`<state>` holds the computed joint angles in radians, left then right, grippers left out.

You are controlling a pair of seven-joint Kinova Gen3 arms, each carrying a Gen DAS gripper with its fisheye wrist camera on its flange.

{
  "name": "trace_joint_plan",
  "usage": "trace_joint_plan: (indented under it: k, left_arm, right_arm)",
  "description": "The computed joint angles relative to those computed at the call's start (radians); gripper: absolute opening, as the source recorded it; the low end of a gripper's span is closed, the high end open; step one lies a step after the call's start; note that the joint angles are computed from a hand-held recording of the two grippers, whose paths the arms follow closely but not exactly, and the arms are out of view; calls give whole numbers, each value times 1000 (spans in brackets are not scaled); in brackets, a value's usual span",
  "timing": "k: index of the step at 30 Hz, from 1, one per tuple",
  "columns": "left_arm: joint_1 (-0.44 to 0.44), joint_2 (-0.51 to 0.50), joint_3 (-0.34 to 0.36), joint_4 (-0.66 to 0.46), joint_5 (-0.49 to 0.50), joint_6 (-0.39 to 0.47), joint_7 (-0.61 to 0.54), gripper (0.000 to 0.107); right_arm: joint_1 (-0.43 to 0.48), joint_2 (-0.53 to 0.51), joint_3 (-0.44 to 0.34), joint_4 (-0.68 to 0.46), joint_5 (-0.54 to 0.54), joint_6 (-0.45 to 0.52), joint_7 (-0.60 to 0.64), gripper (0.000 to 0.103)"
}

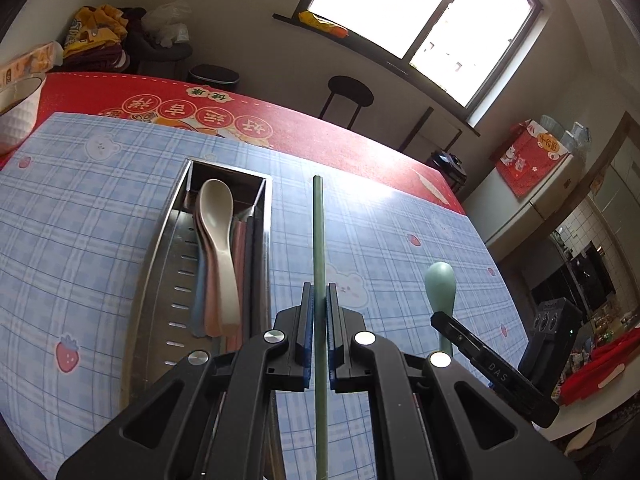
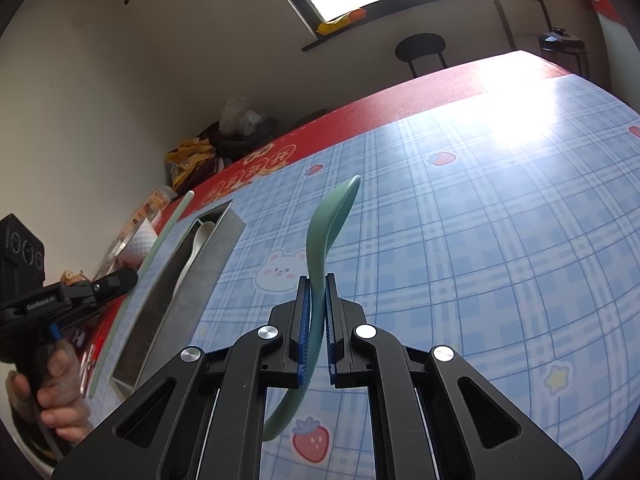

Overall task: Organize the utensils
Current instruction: 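Lower the green chopstick into the tray and open the left gripper while the right gripper holds the mint-green spoon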

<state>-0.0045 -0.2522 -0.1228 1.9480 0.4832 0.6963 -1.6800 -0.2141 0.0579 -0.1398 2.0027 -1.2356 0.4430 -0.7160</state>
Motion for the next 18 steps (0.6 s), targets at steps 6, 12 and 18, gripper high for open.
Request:
trace_joint_plan:
  k: [6,12,18]
  left_arm:
    - [-54,79,13,-69,-62,59,65,6]
    - [-77,123,29,-71,-71,75,73,6]
    - [-91,146,44,-75,-80,89,79,6]
  right_arm:
    - [5,1,3,2,-19,9,18,7]
    - [9,7,4,-1,-27,22,29,7]
    - [14,12,4,-2,-43,29,51,7]
